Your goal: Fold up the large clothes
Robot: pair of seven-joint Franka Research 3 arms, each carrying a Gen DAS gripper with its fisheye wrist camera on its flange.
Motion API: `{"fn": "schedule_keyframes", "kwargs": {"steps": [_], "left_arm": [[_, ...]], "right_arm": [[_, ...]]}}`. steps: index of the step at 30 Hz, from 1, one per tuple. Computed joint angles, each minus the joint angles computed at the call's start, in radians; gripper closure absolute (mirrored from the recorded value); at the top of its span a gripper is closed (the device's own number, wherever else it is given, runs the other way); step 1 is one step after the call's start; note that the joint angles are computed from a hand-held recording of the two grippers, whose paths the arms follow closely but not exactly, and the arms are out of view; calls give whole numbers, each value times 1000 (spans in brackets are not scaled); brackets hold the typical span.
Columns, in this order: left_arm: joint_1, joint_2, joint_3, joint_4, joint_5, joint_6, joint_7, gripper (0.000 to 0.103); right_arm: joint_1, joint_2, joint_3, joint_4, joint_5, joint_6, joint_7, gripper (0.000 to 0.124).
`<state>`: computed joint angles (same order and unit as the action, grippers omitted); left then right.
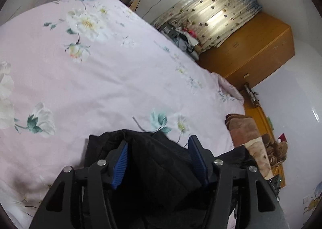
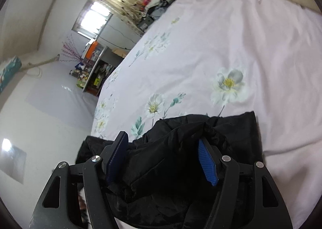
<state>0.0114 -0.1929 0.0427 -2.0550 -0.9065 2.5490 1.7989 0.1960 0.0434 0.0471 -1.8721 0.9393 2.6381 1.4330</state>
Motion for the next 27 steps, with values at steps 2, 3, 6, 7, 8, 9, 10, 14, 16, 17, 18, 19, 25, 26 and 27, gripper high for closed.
{"fn": "schedule_keyframes", "kwargs": {"steps": [2,3,6,7,8,9,10,14,16,17,18,19,25,26,27], "left_arm": [[2,-13,5,5,-2,-4,11,42],[1,-19,6,2,-2,-2,17,42],[-3,-42,8,-27,-16,79,34,27],[-10,-45,17,-34,-41,103,41,22],[-12,-44,28,-36,-64,112,35,22],[-7,-40,28,-34,-49,112,8,22],[-1,-38,25,-33,-22,112,-15,22],[-9,-42,16,-48,73,115,12,22],[-8,-22,7,-46,148,88,4,22],[-9,-7,7,-42,166,70,4,22],[-7,12,4,-34,185,53,-5,22],[0,44,-4,-16,217,31,-26,22],[55,200,-59,100,300,-55,-42,22],[63,209,-70,109,288,-60,-30,22],[70,218,-79,117,287,-58,-28,22]], "right_arm": [[10,-19,9,-20,42,58,-54,56],[13,-28,11,-31,92,84,-94,56],[21,-37,7,-50,207,126,-165,56],[21,-33,5,-49,245,124,-181,56],[16,-30,-1,-50,335,101,-218,55],[14,-17,-3,-41,387,95,-225,53],[9,-10,-5,-40,445,92,-226,53],[16,-26,3,-56,370,185,-213,53],[25,-26,5,-61,193,203,-149,53],[28,-19,3,-60,56,197,-85,53],[30,-13,2,-60,-32,190,-45,53],[31,0,0,-55,-118,180,-7,53],[1,132,8,57,-291,17,42,53],[-14,154,21,81,-247,2,-4,53],[-28,172,30,103,-217,-16,-39,53]]}}
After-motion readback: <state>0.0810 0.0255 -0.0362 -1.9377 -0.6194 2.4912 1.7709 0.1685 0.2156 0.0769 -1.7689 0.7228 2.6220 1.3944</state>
